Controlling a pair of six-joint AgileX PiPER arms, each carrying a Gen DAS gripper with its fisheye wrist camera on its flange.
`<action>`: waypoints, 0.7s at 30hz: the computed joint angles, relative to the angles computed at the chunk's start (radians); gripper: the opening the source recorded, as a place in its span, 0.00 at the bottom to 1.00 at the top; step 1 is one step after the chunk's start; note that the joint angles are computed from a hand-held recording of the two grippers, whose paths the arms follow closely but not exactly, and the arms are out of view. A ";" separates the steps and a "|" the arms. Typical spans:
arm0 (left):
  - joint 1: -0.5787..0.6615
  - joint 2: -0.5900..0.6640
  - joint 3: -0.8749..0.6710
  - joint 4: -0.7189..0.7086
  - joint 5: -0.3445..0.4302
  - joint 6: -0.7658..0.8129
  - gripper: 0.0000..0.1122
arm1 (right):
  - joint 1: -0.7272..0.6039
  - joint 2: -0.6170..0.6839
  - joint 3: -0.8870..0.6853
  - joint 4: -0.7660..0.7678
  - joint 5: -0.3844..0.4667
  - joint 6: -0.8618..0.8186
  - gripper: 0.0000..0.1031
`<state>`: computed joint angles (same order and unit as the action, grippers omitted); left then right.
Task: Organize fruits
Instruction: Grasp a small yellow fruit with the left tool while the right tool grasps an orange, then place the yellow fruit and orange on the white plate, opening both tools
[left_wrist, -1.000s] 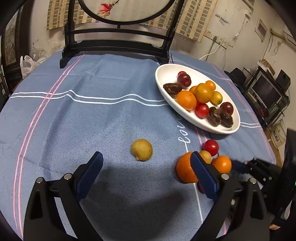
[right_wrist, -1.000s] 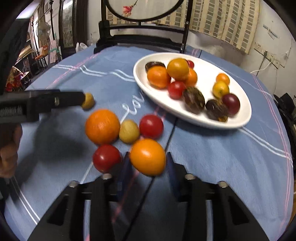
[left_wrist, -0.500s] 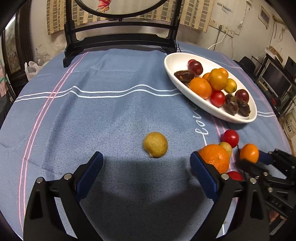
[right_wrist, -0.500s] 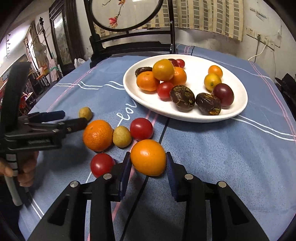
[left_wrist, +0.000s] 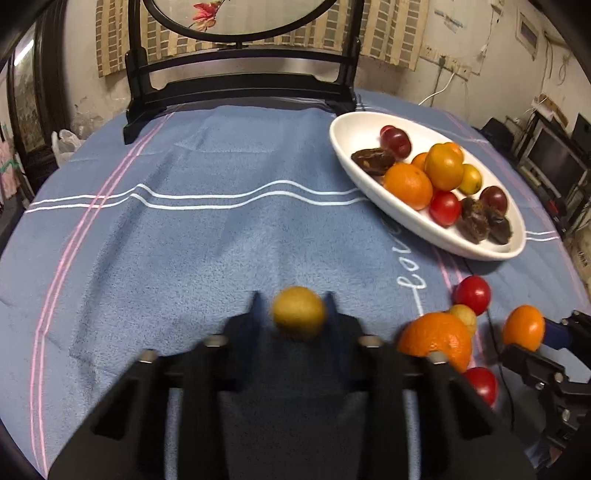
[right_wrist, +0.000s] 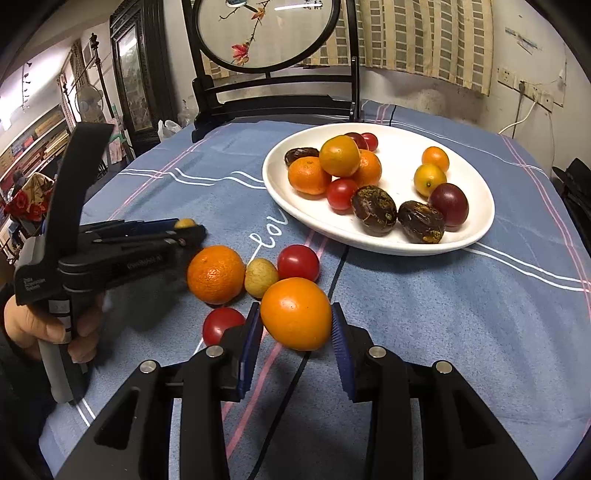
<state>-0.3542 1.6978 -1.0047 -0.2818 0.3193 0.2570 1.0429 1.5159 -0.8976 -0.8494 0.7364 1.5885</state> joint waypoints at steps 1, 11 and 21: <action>-0.002 -0.002 -0.001 0.029 0.005 -0.028 0.24 | -0.001 -0.002 0.001 -0.001 0.001 0.003 0.36; -0.062 -0.121 -0.042 0.027 0.094 -0.085 0.24 | 0.010 -0.110 0.037 -0.077 0.065 0.119 0.36; -0.184 0.128 -0.443 0.188 0.233 -0.298 0.24 | -0.214 -0.101 -0.034 -0.069 -0.011 -0.097 0.36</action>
